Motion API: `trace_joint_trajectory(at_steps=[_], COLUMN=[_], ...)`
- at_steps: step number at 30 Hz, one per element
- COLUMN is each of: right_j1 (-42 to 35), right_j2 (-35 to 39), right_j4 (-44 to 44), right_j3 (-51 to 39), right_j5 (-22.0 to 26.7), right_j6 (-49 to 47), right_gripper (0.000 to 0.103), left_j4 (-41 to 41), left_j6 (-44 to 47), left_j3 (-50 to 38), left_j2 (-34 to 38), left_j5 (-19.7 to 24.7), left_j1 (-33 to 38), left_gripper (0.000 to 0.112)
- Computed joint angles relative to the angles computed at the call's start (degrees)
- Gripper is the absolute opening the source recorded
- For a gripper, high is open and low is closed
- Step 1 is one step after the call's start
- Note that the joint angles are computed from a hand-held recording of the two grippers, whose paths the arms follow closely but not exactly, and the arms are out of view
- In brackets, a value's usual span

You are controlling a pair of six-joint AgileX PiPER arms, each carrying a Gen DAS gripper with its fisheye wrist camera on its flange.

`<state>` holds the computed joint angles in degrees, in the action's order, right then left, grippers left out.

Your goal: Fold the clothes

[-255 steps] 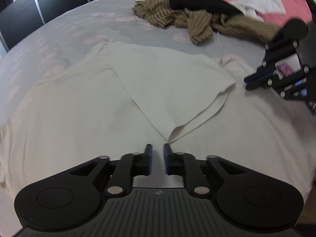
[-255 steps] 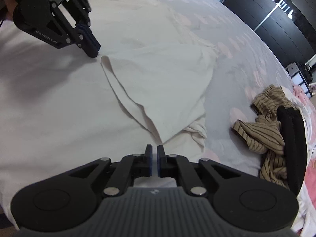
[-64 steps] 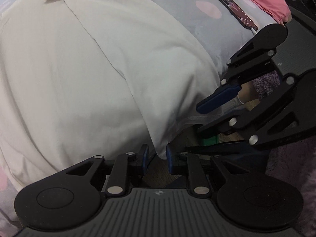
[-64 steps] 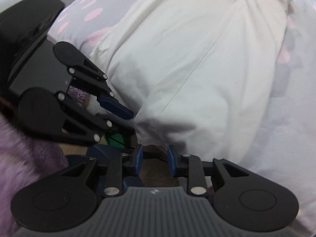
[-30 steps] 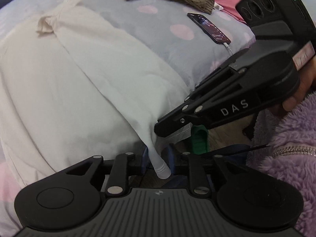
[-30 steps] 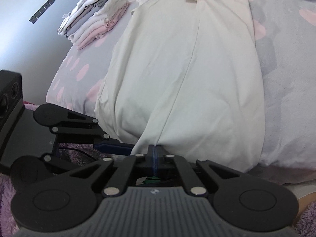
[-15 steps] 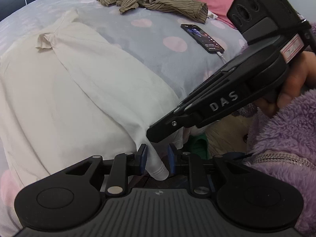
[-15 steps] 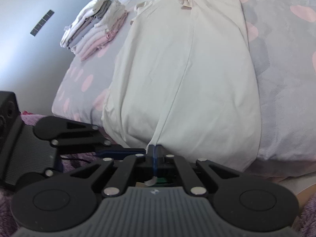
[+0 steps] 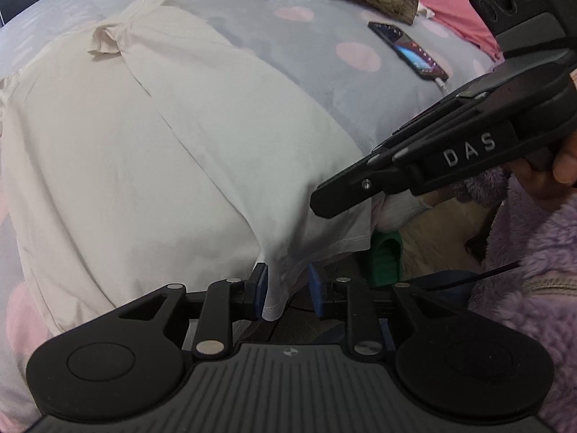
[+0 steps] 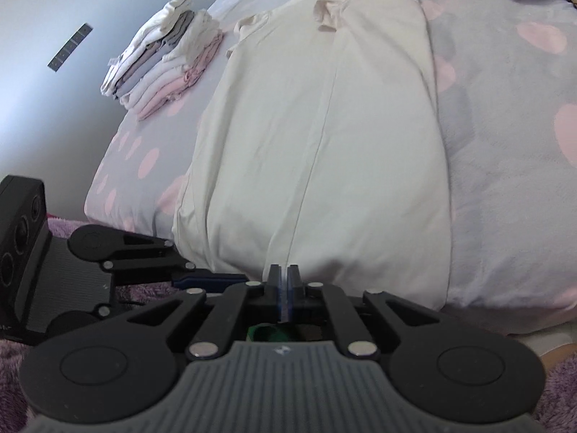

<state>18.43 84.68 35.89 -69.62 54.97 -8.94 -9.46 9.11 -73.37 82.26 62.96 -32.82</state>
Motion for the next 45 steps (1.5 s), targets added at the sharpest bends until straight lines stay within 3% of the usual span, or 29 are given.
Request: trace_joint_trajectory(at_steps=[1, 3, 5, 6, 12, 14, 18, 19, 22, 24, 27, 37, 42, 45], right_j1=[0.81, 2.12, 1.91, 1.39, 1.33, 2.13, 3.07, 2.93, 2.54, 1.56, -0.18, -1.2, -2.02, -2.57], right_j2=[0.53, 1.76, 3.02, 3.65, 5.53, 6.84, 8.35, 8.09, 6.77, 5.68, 3.96, 3.63, 3.48, 3.41], right_j4=[-1.38, -3.98, -3.05, -1.43, 3.84, 3.37, 2.42, 2.69, 2.52, 4.61, 8.59, 11.84, 13.2, 13.95], right_j3=[-0.23, -0.75, -0.57, -0.21, 1.34, 1.03, 0.66, 0.89, 1.29, 1.94, 3.16, 3.49, 3.72, 3.81], right_j5=[-0.19, -0.43, -0.45, -0.4, -3.42, -5.01, -6.32, -6.44, -6.27, -5.9, -5.57, -5.48, -4.69, -4.12], right_j6=[0.62, 2.34, 2.8, 2.4, 2.36, 3.71, 4.9, 4.66, 4.72, 3.78, 1.92, 1.49, 0.39, -0.67], right_gripper=[0.016, 0.023, 0.023, 0.024, 0.031, 0.03, 0.005, 0.004, 0.003, 0.003, 0.003, 0.003, 0.003, 0.004], left_j4=[0.74, 2.46, 2.47, 1.96, -2.23, -1.69, -1.31, -1.54, -0.78, -0.36, -1.21, 10.76, 11.96, 8.49], left_j6=[0.09, -0.42, 0.05, 0.3, 2.5, 2.02, 0.75, 0.35, -1.01, -1.12, 0.64, -8.36, -8.68, -6.89], left_j3=[0.32, 0.12, -0.03, -0.18, 0.06, 0.03, -0.14, -0.32, -0.18, 0.15, 0.32, 0.85, 1.37, 0.85], left_j2=[0.25, 1.8, 3.59, 4.21, 4.44, 4.75, 4.65, 4.31, 1.43, -1.18, -3.55, -1.05, 0.28, 0.51], left_j5=[-0.48, -0.92, -0.88, -0.48, 0.4, 0.37, 0.41, 0.7, 0.78, 0.25, -0.64, -2.64, -4.64, -4.42], left_j1=[-0.36, -1.06, -0.49, 0.29, 4.33, 4.11, 4.19, 4.32, 3.16, 1.79, -0.29, -6.92, -6.92, -4.53], left_gripper=[0.023, 0.023, 0.018, 0.005, 0.0, 0.0, 0.0, 0.001, 0.004, 0.014, 0.014, 0.016, 0.016, 0.003])
